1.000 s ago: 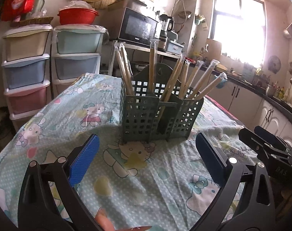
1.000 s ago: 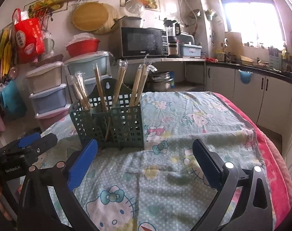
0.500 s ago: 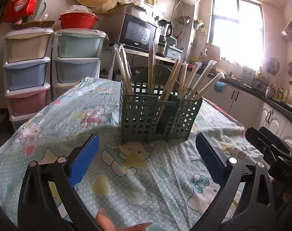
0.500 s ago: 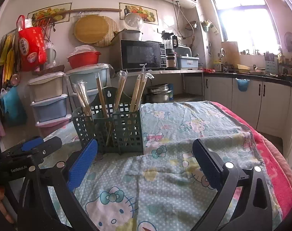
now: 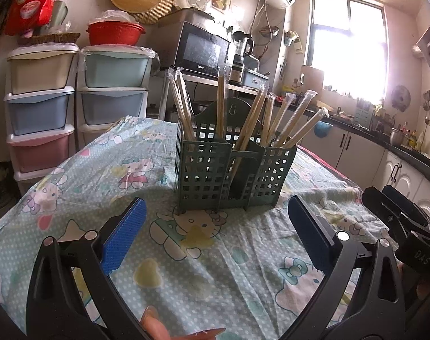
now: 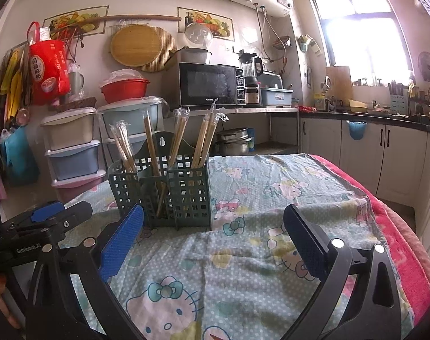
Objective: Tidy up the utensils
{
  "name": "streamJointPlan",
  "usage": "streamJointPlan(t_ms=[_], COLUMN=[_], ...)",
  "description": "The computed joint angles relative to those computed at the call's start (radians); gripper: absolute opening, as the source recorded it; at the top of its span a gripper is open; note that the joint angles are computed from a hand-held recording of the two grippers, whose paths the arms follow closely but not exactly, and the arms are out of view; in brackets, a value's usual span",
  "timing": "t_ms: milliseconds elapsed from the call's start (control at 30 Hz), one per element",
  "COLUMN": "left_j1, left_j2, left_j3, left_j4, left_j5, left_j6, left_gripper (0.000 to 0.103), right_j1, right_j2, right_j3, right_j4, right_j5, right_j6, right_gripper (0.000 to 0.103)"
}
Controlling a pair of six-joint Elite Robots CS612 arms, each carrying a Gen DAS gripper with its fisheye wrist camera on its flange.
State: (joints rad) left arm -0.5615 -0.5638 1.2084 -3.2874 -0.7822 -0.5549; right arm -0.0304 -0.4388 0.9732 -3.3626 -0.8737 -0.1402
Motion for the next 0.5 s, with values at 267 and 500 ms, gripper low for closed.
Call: streamJointPlan(t_ms=[267,500], left_j1=[0.0,0.0], left_j2=[0.0,0.0], left_j3=[0.0,0.0], left_j4=[0.0,0.0], left_j5=[0.0,0.0], left_j6=[0.001,0.0], left_gripper=[0.092,0.092], right_j1=[0.0,0.0], right_j2=[0.001,0.002], right_j3=[-0.002,-0.002], right_j4=[-0.002,-0.004], right_j5=[0.002,0.002], right_j6=[0.001,0.004], right_gripper=[0.096,0.096])
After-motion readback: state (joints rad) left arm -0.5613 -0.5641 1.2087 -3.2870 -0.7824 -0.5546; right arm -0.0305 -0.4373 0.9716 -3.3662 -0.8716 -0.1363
